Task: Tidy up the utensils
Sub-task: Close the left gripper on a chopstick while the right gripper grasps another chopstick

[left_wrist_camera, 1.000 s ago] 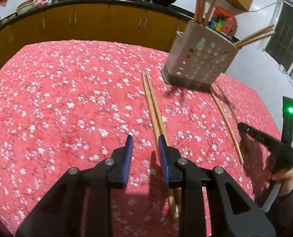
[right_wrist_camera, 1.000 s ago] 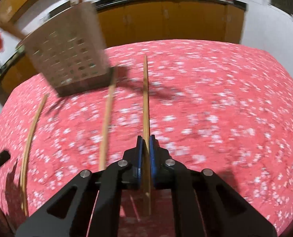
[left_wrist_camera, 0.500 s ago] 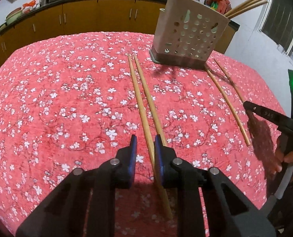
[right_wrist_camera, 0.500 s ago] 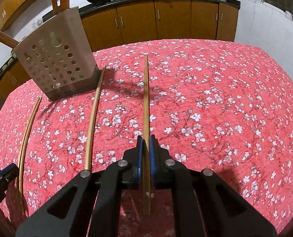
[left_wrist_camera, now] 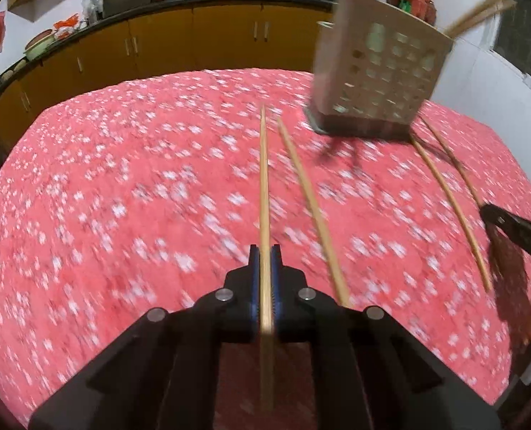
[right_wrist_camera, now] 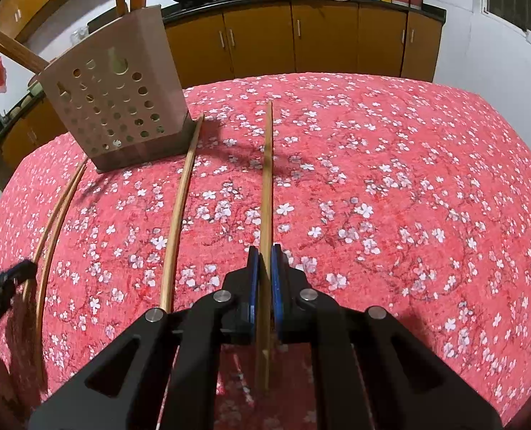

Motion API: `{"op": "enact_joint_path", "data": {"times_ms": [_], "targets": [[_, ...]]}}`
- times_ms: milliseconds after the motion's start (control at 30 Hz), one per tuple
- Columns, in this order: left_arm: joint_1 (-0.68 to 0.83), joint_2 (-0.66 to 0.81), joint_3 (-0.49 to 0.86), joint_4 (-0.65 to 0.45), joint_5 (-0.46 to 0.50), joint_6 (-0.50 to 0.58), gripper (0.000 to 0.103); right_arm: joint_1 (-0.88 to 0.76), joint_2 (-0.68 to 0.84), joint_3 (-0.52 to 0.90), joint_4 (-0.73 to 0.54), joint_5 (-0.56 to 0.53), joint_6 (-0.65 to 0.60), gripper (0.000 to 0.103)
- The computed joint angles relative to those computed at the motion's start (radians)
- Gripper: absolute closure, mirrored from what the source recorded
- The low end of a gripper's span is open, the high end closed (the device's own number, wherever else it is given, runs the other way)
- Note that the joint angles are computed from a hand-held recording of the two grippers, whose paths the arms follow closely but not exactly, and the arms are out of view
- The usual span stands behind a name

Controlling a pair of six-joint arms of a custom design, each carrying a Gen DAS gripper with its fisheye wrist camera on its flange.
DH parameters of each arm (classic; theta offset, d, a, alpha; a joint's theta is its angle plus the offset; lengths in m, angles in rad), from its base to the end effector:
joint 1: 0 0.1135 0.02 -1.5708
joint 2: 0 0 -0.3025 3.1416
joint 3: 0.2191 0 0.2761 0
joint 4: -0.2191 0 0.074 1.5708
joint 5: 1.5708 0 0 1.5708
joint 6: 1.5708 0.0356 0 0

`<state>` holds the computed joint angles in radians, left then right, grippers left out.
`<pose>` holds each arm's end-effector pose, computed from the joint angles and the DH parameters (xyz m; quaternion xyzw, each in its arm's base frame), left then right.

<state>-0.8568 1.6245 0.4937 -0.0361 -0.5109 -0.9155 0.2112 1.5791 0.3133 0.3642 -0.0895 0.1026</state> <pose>0.1746 -0.1750 0.1007 -0.0785 0.9460 0.0062 0.3145 0.2228 0.0510 0.0911 -0.0659 0.9414 0.0930 0.3174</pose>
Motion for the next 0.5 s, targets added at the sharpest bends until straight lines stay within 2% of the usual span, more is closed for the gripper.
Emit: {"op": "enact_joint_path", "data": {"times_ms": [267, 500], "targets": [[0.181, -0.022, -0.06, 0.129, 0.072, 0.112, 0.095, 0.01, 0.054, 0.053, 0.007, 0.005, 0.004, 0.095], [0.159, -0.017, -0.085, 0.175, 0.043, 0.104, 0.094, 0.024, 0.08, 0.04, 0.071, 0.028, -0.005, 0.095]]}}
